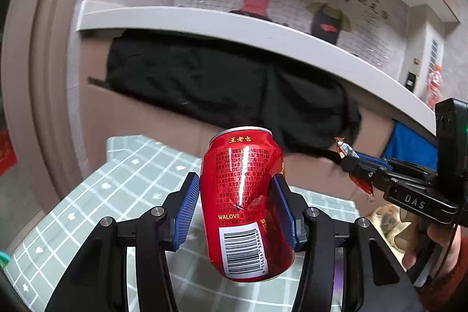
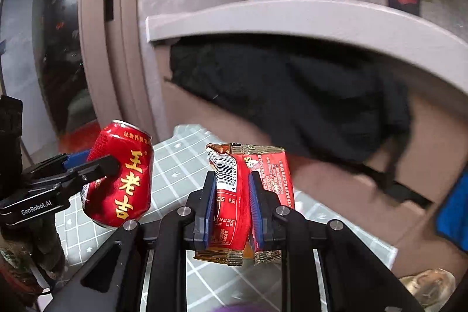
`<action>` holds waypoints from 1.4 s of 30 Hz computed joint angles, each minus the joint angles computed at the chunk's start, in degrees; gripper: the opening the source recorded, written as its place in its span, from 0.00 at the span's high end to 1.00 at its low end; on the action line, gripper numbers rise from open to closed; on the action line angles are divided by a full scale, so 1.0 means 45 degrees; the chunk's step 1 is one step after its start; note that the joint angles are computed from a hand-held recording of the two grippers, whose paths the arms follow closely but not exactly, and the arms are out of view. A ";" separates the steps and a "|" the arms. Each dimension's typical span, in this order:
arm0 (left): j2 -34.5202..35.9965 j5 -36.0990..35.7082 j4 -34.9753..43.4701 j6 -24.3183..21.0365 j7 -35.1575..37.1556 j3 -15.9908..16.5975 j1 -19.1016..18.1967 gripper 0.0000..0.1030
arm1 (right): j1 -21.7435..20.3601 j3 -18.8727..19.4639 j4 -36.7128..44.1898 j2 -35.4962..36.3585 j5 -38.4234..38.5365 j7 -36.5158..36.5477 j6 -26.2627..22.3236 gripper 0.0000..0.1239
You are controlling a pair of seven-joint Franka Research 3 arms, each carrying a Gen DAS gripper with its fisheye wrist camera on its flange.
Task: Collect trash
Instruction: 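Carry the red can and red candy bars over the bin with both tools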
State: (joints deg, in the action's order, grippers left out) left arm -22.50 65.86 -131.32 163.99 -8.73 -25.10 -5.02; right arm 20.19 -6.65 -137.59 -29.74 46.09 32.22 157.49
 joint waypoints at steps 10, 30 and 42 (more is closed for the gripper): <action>0.2522 0.1364 0.3285 -0.2289 0.0100 -0.1088 -0.1507 0.50 | -0.0740 -0.1547 -0.0785 -0.1879 0.0453 -0.1304 -0.0277 0.84; 0.9562 0.2809 1.0814 -0.3462 0.2639 -0.0205 -0.6445 0.50 | -0.3685 -0.3983 -0.1310 -0.3403 0.0158 -0.2477 -0.0663 0.84; 1.3017 0.0372 1.5071 -0.2971 0.5974 0.0803 -0.8283 0.50 | -0.4646 -0.4715 -0.0593 -0.1994 0.0561 -0.2826 -0.0775 0.84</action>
